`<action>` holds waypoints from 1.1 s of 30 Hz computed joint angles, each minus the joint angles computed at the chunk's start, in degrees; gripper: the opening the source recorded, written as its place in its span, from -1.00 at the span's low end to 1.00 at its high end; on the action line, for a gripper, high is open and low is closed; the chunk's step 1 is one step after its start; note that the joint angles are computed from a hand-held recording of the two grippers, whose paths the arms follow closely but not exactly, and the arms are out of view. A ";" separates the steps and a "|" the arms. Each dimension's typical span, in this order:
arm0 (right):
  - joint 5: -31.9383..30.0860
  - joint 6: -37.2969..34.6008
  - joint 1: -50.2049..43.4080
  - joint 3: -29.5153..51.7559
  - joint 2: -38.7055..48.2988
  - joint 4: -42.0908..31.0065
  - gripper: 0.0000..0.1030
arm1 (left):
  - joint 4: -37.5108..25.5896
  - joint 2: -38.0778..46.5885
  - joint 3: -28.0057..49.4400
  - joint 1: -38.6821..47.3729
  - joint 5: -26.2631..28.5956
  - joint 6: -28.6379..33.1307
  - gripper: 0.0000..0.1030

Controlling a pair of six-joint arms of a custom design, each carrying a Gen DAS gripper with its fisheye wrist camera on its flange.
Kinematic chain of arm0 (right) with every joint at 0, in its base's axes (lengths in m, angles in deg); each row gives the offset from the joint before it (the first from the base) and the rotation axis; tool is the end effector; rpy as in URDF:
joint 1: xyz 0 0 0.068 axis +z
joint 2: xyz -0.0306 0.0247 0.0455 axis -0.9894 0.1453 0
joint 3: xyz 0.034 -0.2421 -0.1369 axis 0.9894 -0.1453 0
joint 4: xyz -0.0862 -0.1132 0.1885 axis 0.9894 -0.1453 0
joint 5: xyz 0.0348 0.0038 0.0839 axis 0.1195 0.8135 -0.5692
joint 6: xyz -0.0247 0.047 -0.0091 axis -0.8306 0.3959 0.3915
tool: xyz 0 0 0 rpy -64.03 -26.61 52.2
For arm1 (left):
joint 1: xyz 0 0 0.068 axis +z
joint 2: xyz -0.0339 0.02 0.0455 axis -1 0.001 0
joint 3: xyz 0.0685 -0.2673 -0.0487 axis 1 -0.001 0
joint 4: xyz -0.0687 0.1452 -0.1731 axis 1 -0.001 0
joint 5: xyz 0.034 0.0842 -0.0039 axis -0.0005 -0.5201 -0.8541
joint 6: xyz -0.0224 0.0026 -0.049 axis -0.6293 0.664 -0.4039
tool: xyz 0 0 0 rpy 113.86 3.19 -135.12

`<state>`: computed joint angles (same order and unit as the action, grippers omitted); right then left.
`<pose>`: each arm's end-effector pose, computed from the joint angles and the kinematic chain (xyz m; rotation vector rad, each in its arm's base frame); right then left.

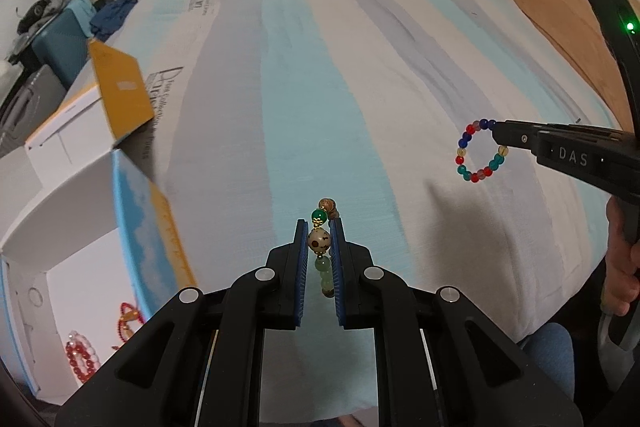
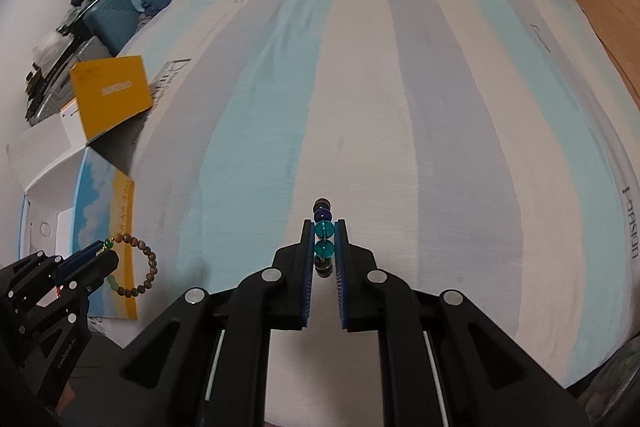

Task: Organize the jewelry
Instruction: 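Carry the wooden bead and multicolour bracelets into the white box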

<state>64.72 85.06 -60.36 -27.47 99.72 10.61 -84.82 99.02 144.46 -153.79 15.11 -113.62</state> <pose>0.1897 0.0718 0.2571 -0.0638 2.6460 0.1576 0.1338 -0.2396 0.2664 0.2646 2.5993 -0.0579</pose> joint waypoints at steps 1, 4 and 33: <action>0.63 0.91 1.47 0.41 0.21 -0.21 -0.82 | -0.58 -0.84 -0.31 0.03 -0.16 -0.24 -0.80; 2.37 3.39 5.86 2.07 1.09 -0.85 -0.82 | -2.65 -3.81 -1.37 0.32 -0.74 -0.66 -0.80; 16.45 19.55 42.41 33.63 25.97 -8.85 -0.82 | -24.37 -40.09 -11.87 18.43 -1.87 5.17 -0.80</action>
<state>81.16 104.61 -17.95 6.15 125.70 1.77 -109.19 58.93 132.59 -135.36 13.23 -108.45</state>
